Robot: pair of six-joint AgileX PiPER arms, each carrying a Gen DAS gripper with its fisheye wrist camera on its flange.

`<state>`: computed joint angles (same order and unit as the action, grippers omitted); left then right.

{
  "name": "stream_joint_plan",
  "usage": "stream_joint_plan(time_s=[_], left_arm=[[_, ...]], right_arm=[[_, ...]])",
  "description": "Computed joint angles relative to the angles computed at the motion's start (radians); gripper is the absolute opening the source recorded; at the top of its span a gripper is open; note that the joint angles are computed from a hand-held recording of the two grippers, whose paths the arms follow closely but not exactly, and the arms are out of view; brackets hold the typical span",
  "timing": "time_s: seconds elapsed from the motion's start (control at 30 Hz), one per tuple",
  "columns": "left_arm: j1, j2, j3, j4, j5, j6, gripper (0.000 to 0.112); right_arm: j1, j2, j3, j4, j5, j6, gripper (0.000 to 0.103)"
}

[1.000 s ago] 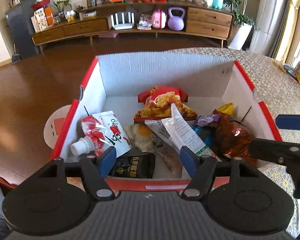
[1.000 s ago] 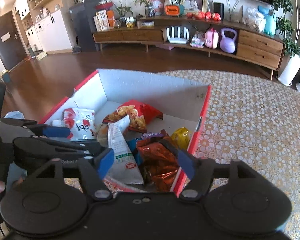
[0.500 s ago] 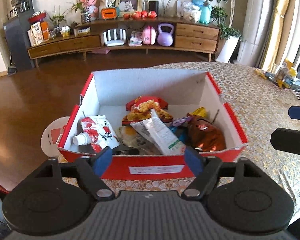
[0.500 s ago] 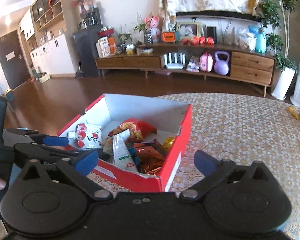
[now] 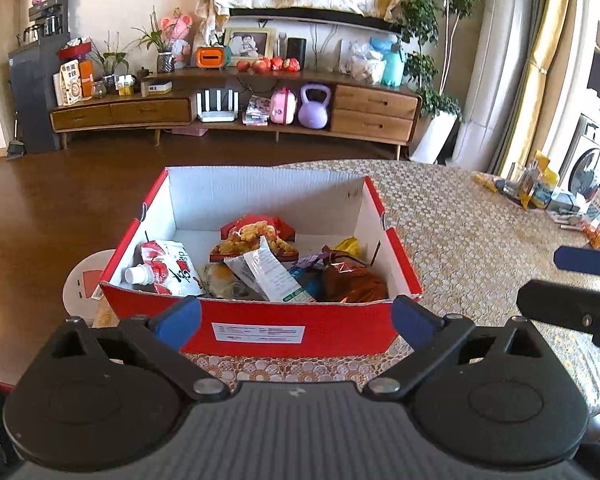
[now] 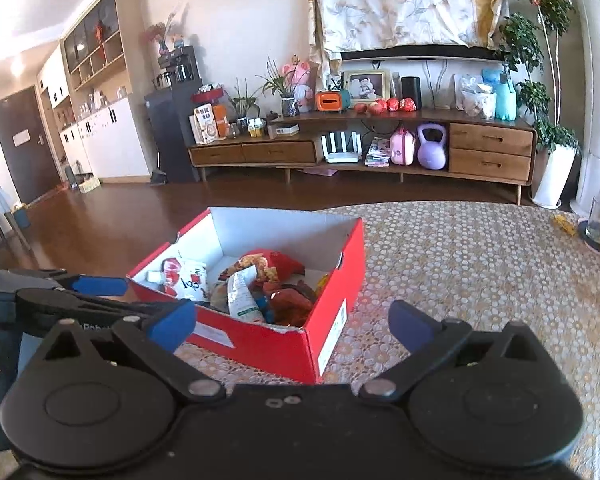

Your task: Organize snacks

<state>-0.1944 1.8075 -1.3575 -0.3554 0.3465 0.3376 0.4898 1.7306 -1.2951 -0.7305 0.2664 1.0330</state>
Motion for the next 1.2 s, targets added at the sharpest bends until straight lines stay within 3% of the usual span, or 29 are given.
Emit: stream_joint_plan(time_s=[0.23, 0.53, 1.2], left_arm=[[-0.014, -0.072, 0.08, 0.008, -0.047, -0.01, 0.102], [-0.051, -0.144, 0.132, 0.194, -0.078, -0.173, 0.102], [-0.067, -0.155, 0.142, 0.279, -0.091, -0.254, 0.102]], right_arm=[[0.032, -0.021, 0.029, -0.13, 0.038, 0.13, 0.103], [0.029, -0.054, 0.075, -0.162, 0.009, 0.19, 0.103], [0.027, -0.077, 0.109, -0.251, 0.01, 0.299, 0.103]])
